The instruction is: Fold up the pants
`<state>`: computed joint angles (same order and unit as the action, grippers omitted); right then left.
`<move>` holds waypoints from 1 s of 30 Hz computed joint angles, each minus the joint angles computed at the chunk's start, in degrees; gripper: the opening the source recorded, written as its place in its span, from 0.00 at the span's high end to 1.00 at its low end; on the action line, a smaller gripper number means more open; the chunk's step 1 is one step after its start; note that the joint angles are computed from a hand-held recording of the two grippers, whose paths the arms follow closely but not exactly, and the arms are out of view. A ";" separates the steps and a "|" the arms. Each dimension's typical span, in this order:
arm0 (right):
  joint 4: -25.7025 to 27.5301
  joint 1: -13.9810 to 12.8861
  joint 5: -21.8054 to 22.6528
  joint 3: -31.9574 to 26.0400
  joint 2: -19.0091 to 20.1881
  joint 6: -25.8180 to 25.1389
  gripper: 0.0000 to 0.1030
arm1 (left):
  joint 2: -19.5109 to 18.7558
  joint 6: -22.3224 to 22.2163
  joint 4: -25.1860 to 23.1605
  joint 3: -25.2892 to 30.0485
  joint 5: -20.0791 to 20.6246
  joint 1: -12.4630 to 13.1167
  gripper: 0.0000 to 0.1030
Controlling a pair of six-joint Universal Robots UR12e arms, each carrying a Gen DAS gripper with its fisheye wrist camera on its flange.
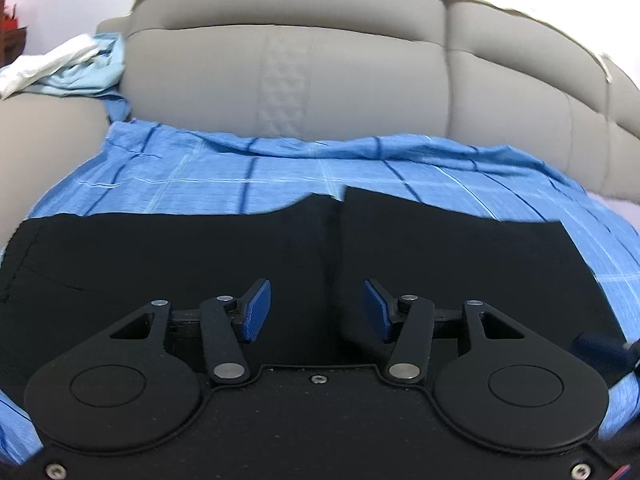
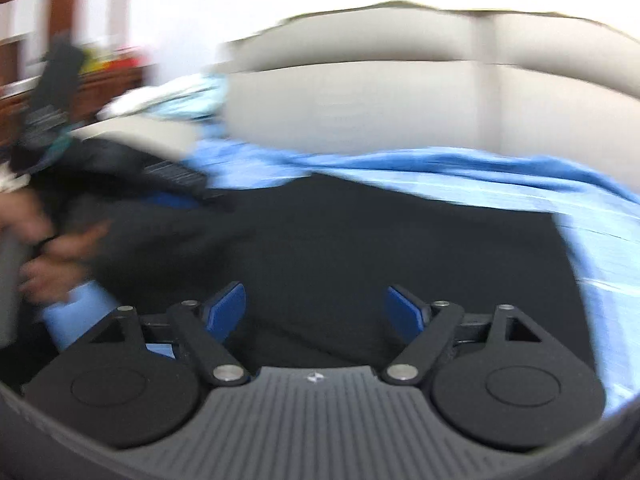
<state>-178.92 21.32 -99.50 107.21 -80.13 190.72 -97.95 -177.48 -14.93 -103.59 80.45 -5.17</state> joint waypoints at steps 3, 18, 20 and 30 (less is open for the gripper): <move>1.30 0.86 -12.16 1.18 -0.62 5.35 0.15 | 0.06 -0.66 0.62 -0.75 1.41 -1.67 0.50; 3.52 1.33 -24.73 3.17 0.28 6.49 0.15 | -0.04 -3.43 0.27 -3.34 13.62 -5.94 0.46; 3.14 1.05 -24.36 3.48 0.22 6.77 0.15 | 0.15 -3.72 0.68 -3.81 13.79 -5.95 0.44; 6.61 -0.46 -21.28 5.52 -2.62 14.22 0.12 | 2.03 -4.07 2.37 -6.68 12.32 -4.74 0.38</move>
<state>-172.31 20.86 -120.78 112.73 -82.74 204.94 -95.92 -181.55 -12.56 -110.27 92.76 -9.91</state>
